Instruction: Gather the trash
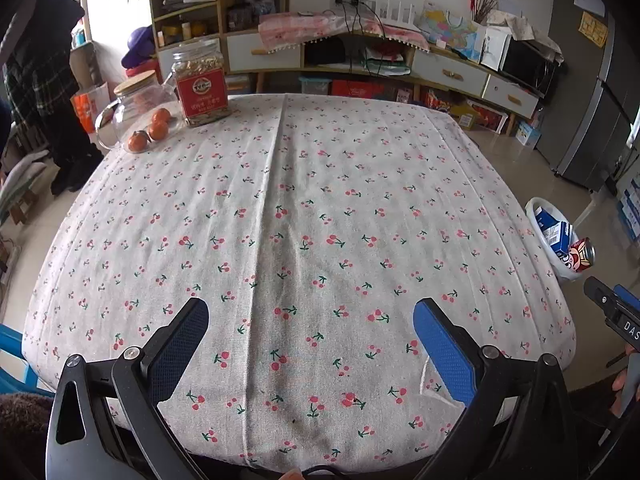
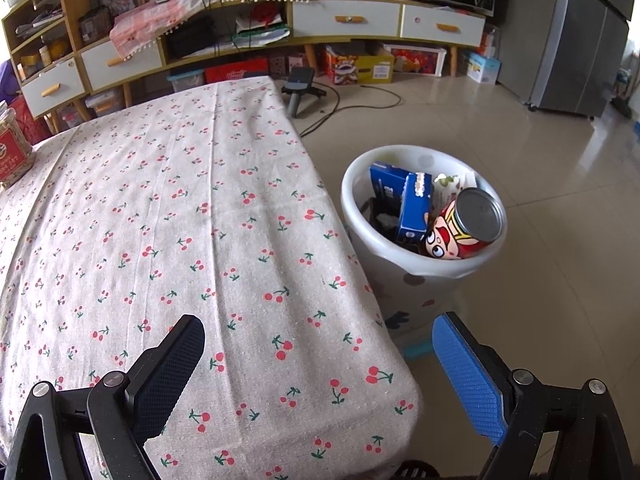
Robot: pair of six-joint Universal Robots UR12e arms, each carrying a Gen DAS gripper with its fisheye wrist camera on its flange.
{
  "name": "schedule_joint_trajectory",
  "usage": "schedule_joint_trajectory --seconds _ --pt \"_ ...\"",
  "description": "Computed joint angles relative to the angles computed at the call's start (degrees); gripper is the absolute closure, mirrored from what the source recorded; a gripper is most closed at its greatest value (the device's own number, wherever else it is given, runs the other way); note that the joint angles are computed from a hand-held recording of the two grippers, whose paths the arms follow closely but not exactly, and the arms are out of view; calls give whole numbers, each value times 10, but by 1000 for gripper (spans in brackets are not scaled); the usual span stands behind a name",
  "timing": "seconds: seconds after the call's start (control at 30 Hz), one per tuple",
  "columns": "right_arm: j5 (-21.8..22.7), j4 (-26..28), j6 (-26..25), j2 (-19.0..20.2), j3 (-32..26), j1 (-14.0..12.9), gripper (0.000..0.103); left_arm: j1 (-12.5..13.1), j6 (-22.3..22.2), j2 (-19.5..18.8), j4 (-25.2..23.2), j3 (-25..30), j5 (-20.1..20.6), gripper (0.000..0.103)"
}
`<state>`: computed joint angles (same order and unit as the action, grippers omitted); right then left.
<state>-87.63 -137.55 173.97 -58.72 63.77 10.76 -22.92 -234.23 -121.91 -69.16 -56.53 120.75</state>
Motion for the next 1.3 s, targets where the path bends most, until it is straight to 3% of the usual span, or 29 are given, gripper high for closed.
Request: schedule_joint_trajectory --seconds 1.3 --pt "10 6 -2 1 1 -3 8 -3 9 -7 0 9 4 0"
